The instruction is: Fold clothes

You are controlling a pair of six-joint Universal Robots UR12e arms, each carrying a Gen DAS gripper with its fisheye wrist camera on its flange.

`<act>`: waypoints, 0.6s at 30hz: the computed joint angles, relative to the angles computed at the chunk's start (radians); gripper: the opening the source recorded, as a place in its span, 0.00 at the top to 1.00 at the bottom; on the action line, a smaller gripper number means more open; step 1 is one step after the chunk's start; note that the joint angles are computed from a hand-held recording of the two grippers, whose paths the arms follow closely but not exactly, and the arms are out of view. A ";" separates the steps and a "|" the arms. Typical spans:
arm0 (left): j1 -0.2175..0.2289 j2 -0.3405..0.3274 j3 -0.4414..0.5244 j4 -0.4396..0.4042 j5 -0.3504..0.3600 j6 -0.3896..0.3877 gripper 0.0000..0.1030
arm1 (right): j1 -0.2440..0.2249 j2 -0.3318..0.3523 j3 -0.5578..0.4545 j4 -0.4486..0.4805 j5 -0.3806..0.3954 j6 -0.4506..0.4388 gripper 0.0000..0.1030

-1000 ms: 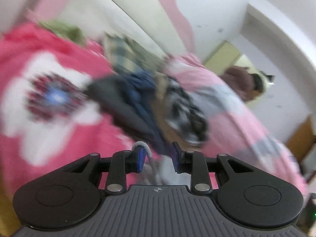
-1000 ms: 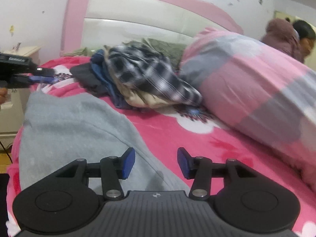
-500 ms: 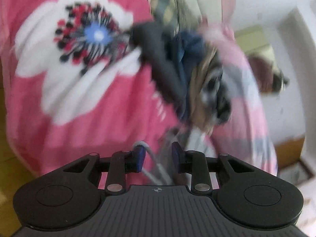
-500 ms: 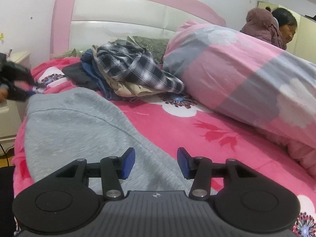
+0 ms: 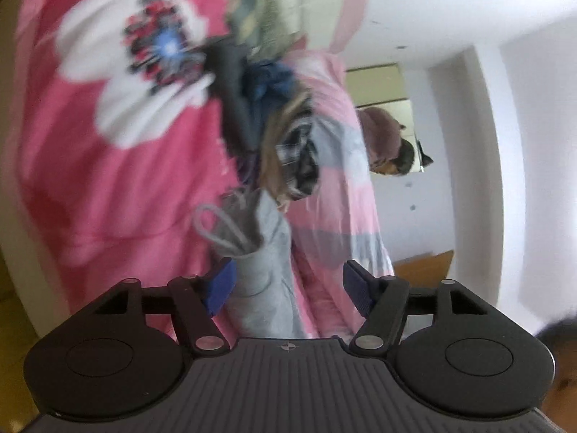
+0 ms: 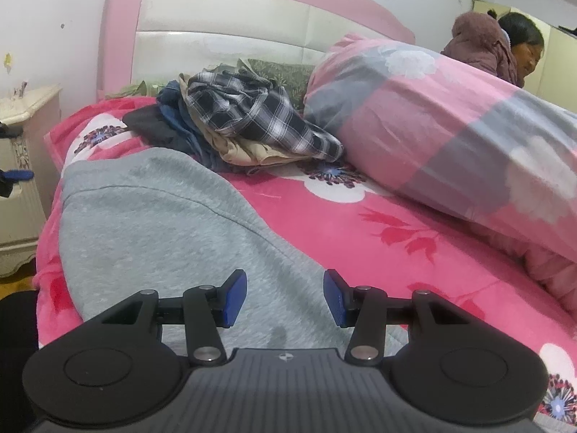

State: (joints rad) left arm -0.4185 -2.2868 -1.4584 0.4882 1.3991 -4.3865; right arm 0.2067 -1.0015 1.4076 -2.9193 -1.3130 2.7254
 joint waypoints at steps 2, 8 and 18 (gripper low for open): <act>-0.018 -0.013 0.063 -0.077 0.030 0.113 0.38 | 0.000 -0.003 0.007 -0.012 -0.006 0.009 0.52; -0.055 -0.173 0.418 -0.273 -0.049 0.388 0.48 | -0.003 -0.028 0.049 -0.049 -0.029 0.033 0.54; -0.074 -0.309 0.679 -0.663 0.163 0.478 0.69 | -0.051 -0.044 0.045 0.009 -0.054 -0.044 0.61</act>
State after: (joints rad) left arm -0.4923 -2.5954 -0.7796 -0.1752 1.5616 -3.9081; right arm 0.1562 -1.0455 1.4530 -2.9099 -1.3670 2.6817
